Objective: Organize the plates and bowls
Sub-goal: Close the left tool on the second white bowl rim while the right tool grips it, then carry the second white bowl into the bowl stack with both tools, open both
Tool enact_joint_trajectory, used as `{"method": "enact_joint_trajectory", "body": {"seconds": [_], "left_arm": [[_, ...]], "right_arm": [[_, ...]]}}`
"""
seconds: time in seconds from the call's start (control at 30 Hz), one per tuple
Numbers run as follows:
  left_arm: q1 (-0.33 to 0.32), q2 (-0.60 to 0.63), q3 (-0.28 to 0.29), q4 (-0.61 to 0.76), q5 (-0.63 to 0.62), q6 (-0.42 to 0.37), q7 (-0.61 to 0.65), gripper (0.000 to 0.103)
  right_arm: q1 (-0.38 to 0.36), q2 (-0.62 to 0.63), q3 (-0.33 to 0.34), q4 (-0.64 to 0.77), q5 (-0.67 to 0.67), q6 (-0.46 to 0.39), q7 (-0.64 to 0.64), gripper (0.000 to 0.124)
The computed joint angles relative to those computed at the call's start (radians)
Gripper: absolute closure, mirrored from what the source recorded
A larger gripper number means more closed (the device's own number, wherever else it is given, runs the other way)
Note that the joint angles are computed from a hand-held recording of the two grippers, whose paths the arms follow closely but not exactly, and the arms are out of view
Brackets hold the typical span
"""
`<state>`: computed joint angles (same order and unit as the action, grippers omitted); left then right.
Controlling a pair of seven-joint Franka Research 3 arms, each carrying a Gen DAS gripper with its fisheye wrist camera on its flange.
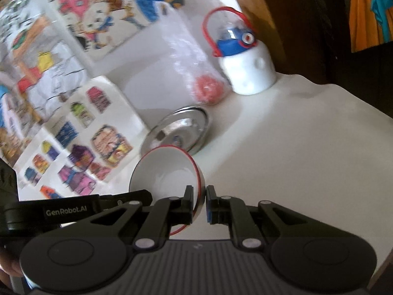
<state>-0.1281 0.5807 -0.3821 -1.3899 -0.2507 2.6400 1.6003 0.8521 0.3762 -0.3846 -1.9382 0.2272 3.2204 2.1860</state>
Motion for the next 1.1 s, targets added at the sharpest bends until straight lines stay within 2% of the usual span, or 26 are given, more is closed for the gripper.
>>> {"method": "enact_joint_trajectory", "body": {"seconds": [0.13,0.2,0.27,0.37,0.53,0.7,0.93,1.1], "left_arm": [[0.08,-0.137,-0.051,-0.183,-0.099,0.059,0.08,0.095],[0.111,-0.198,-0.067,-0.26,-0.162,0.085,0.134,0.095],[0.134,-0.262,-0.073,-0.335,-0.236,0.102,0.194,0.095],[0.151,-0.345,-0.061,-0.428,-0.332,0.109,0.27,0.095],[0.147,-0.449,-0.005,-0.547,-0.429,0.078,0.366,0.095],[0.113,-0.507,0.068,-0.621,-0.465,0.041,0.402,0.095],[0.041,-0.56,0.158,-0.692,-0.461,0.006,0.433,0.093],[0.008,-0.569,0.186,-0.712,-0.43,-0.019,0.427,0.093]], "right_arm": [[0.211,-0.02,-0.181,-0.026,-0.04,-0.017,0.063,0.112],[0.284,-0.026,-0.238,-0.033,-0.069,-0.028,0.097,0.112],[0.338,-0.033,-0.275,-0.037,-0.106,-0.042,0.128,0.112],[0.374,-0.039,-0.281,-0.033,-0.152,-0.07,0.168,0.111],[0.338,-0.049,-0.2,-0.009,-0.203,-0.145,0.196,0.11],[0.242,-0.063,-0.061,0.006,-0.209,-0.214,0.183,0.109],[0.164,-0.091,0.041,0.003,-0.282,-0.298,0.222,0.109],[0.082,-0.101,0.135,0.022,-0.292,-0.387,0.209,0.108]]}}
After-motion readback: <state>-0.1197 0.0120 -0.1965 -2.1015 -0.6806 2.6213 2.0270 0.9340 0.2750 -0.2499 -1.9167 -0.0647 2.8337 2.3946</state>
